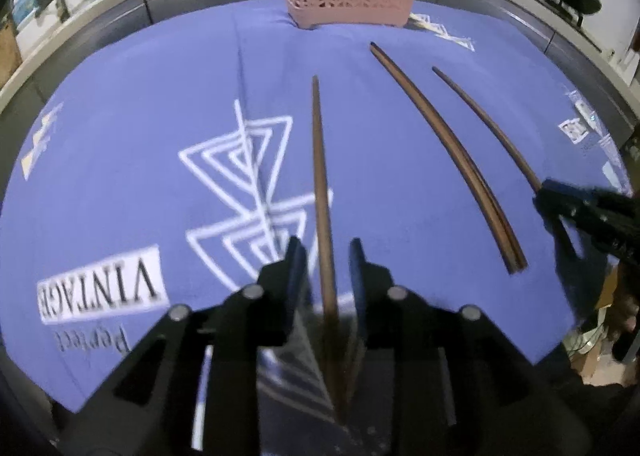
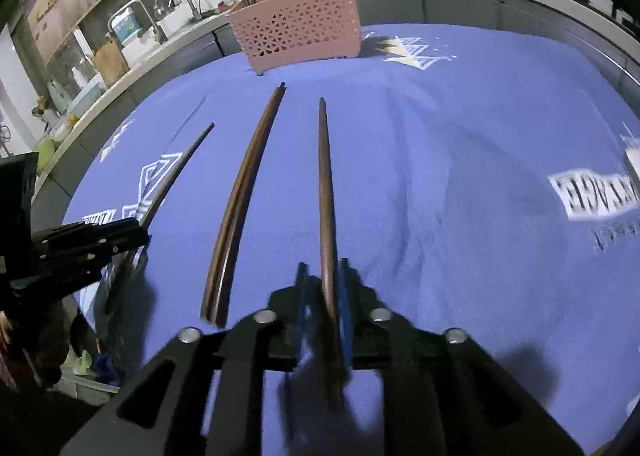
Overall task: Organize utensils
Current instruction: 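Close the left gripper on one chopstick while the right gripper grasps another, then lift both held chopsticks and carry them above the pink basket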
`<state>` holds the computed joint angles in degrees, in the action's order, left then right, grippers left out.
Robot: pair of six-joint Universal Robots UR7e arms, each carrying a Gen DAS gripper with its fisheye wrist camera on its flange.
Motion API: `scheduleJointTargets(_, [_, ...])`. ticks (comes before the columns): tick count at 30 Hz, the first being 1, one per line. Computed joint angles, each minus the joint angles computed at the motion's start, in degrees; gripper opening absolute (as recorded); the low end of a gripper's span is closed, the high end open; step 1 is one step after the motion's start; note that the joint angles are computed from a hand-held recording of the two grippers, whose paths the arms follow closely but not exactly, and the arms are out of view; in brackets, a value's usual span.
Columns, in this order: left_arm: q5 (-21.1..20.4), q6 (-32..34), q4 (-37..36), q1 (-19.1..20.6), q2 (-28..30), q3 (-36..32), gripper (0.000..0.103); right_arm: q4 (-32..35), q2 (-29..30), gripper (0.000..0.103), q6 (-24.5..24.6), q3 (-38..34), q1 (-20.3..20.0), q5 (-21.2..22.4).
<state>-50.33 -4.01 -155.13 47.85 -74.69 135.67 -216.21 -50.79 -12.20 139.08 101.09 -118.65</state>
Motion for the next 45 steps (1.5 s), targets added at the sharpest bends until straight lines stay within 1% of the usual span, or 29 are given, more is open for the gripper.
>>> scheduleJointTargets(1, [0.61,1.46,-0.30,0.22,1.31,-1.11,0.023,3.17,-0.19,0.038,-0.03,-2.30,0.50,-1.13])
scheduleJointTargets(2, [1.29,2.75,-1.08,0.55,2.58,-2.07,0.023,5.20,-0.07,0.040,-0.42,-4.09,0.77,-1.75])
scheduleJointTargets(3, [1.54,4.02,-1.86,1.00,3.87,-3.29,0.023,7.61,0.27,0.040,-1.21,-6.43,0.90,-2.18])
scheduleJointTargets(6, [0.67,6.76,-2.01,2.66,7.39,-7.94,0.023,11.93,1.66,0.040,-3.62,-12.07,0.93,-3.08])
scheduleJointTargets(7, [0.62,7.52,-2.22,2.89,8.24,-8.92,0.023,13.96,2.35,0.039,-4.75,-14.60,1.10,-4.04])
scheduleJointTargets(8, [0.68,8.49,-2.67,3.12,9.24,-9.91,0.023,15.71,2.89,0.037,-5.78,-16.53,1.22,-4.89])
scheduleJointTargets(9, [0.68,8.93,-2.83,3.23,9.83,-10.52,0.022,18.06,3.58,0.021,-6.70,-18.86,1.50,-5.86])
scheduleJointTargets(10, [0.12,9.35,-2.55,3.44,10.44,-11.45,0.015,19.20,3.96,0.007,-7.25,-20.07,1.52,-6.19])
scheduleJointTargets(11, [-0.68,9.58,-1.97,3.60,10.78,-12.17,0.011,20.59,3.84,0.006,-7.37,-20.82,1.26,-5.39])
scheduleJointTargets(12, [-1.04,9.70,-1.42,3.60,11.30,-12.90,0.007,22.15,3.47,0.006,-6.58,-21.43,0.71,-3.60])
scheduleJointTargets(15, [-0.54,9.97,-1.33,3.25,12.24,-13.71,0.005,22.72,3.37,0.005,-6.52,-22.08,0.41,-2.70])
scheduleJointTargets(16, [-0.83,9.45,-0.22,3.31,12.23,-14.29,0.005,23.45,2.46,0.005,-5.29,-21.69,-0.08,-0.58])
scheduleJointTargets(18, [-2.85,8.59,0.08,3.34,10.88,-14.92,0.005,20.33,-0.04,0.005,-3.78,-19.21,-0.83,5.02])
scheduleJointTargets(19, [-4.78,9.13,-1.81,2.98,9.22,-14.52,0.005,17.20,-1.19,0.005,-4.22,-17.66,-0.82,7.36])
scheduleJointTargets(20, [-6.03,9.67,-3.37,2.49,7.68,-14.09,0.005,14.89,-1.90,0.005,-4.71,-16.85,-0.40,8.75])
scheduleJointTargets(21, [-7.03,10.22,-4.94,1.85,6.13,-13.64,0.005,10.50,-2.98,0.005,-6.11,-15.22,0.30,10.52])
scheduleJointTargets(23, [-9.15,11.76,-9.11,0.19,2.60,-12.48,0.005,4.64,-3.97,0.005,-8.24,-13.66,1.55,11.80])
scheduleJointTargets(25, [-10.13,13.08,-12.75,-1.38,-0.26,-11.39,0.005,-1.97,-4.39,0.005,-10.29,-12.32,2.99,12.96])
scheduleJointTargets(27, [-9.99,13.96,-15.52,-2.63,-2.04,-10.32,0.005,-9.25,-3.74,0.005,-12.41,-11.21,4.13,13.54])
scheduleJointTargets(28, [-9.34,14.54,-16.99,-3.38,-2.78,-9.54,0.005,-11.62,-3.24,0.005,-13.10,-11.12,4.54,13.38])
scheduleJointTargets(30, [-8.27,14.99,-18.42,-4.03,-2.76,-8.64,0.005,-13.96,-2.43,0.005,-14.17,-11.35,4.85,12.70])
scheduleJointTargets(32, [-7.58,15.20,-18.04,-3.87,-1.94,-8.59,0.005,-14.88,-1.33,0.005,-15.12,-11.63,4.73,11.67])
scheduleJointTargets(33, [-6.39,15.97,-20.04,-4.08,-1.03,-8.20,0.005,-14.41,-0.72,0.005,-15.47,-12.14,4.55,10.92])
scheduleJointTargets(34, [-5.99,16.85,-20.87,-4.05,-0.84,-8.05,0.005,-12.72,-0.23,0.005,-15.53,-13.04,4.47,9.62])
scheduleJointTargets(35, [-6.62,17.20,-19.92,-3.75,-0.85,-8.77,0.005,-11.31,-0.07,0.005,-15.30,-13.61,4.21,9.14])
scheduleJointTargets(38, [-7.23,17.27,-17.64,-3.40,-0.09,-11.00,0.005,-7.81,-0.63,0.005,-14.12,-15.09,3.71,9.98])
scheduleJointTargets(40, [-7.15,17.73,-16.81,-3.46,0.97,-13.66,0.005,-6.86,-1.03,0.005,-14.86,-16.94,4.18,10.95])
scheduleJointTargets(43, [-8.10,18.86,-16.74,-3.49,3.20,-19.39,0.005,-6.05,-0.66,0.005,-15.95,-22.18,5.14,13.13])
scheduleJointTargets(45, [-8.20,20.47,-18.73,-3.88,5.52,-23.71,0.005,-5.74,0.56,0.005,-15.41,-27.71,5.76,14.77])
